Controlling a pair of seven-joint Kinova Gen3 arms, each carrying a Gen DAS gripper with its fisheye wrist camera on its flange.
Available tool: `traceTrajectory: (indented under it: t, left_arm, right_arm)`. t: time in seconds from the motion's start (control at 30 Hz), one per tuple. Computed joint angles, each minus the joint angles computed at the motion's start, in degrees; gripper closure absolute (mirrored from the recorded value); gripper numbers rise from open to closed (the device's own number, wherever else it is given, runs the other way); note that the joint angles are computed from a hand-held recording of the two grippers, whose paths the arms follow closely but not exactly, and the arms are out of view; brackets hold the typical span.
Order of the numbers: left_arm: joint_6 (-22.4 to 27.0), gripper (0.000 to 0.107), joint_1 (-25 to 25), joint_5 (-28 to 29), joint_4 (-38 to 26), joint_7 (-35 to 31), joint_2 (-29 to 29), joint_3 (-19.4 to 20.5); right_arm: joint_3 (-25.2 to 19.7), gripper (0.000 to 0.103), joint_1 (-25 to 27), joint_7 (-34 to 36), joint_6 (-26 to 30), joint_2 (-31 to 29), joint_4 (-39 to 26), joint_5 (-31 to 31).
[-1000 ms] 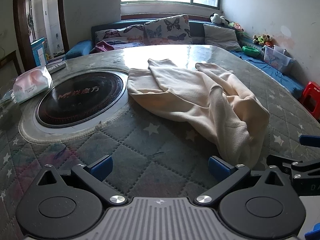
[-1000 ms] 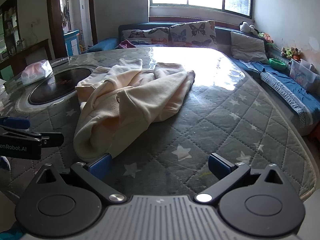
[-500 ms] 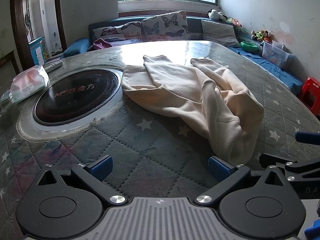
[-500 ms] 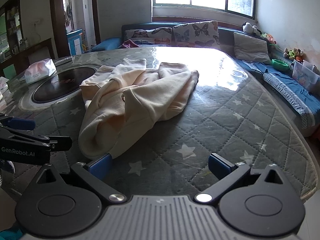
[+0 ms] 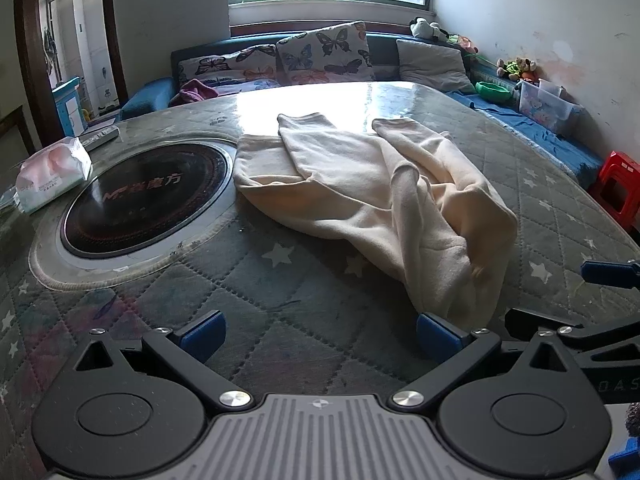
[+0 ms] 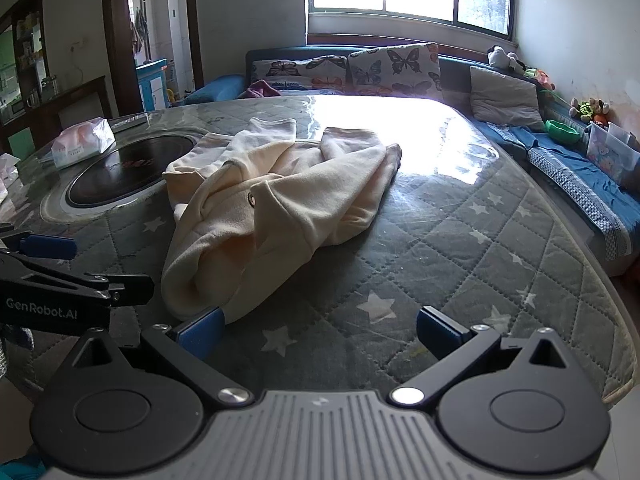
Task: Fold clothes
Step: 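Move both grippers toward the crumpled cream sweatshirt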
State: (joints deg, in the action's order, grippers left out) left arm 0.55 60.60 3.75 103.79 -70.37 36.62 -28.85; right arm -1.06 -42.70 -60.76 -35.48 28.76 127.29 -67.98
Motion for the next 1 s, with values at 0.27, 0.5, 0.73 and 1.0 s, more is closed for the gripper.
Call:
traceTrajectory:
  t: [0.27, 0.5, 0.73, 1.0]
  left_arm:
    - [0.51, 0.004, -1.08, -0.38, -0.65, -0.16, 0.13, 1.08]
    - [1.09, 0.004, -2.59, -1.46, -1.45, -0.09, 0.19, 2.57]
    - [1.96, 0.004, -3.91, -2.79, -2.27, 0.24, 0.05, 3.89]
    - [2.86, 0.004, -4.78, -4.63, -3.3, 1.29, -0.17, 4.55]
  right_arm:
    - [0.13, 0.0, 0.15, 1.0, 0.56, -0.06, -0.46, -0.3]
    - [0.27, 0.0, 0.4, 1.65, 1.1, -0.09, -0.83, -0.43]
    - [0.45, 0.0, 0.75, 3.05, 1.7, -0.28, -1.39, -1.12]
    - [0.56, 0.0, 1.26, 4.16, 2.2, -0.52, -2.08, -1.2]
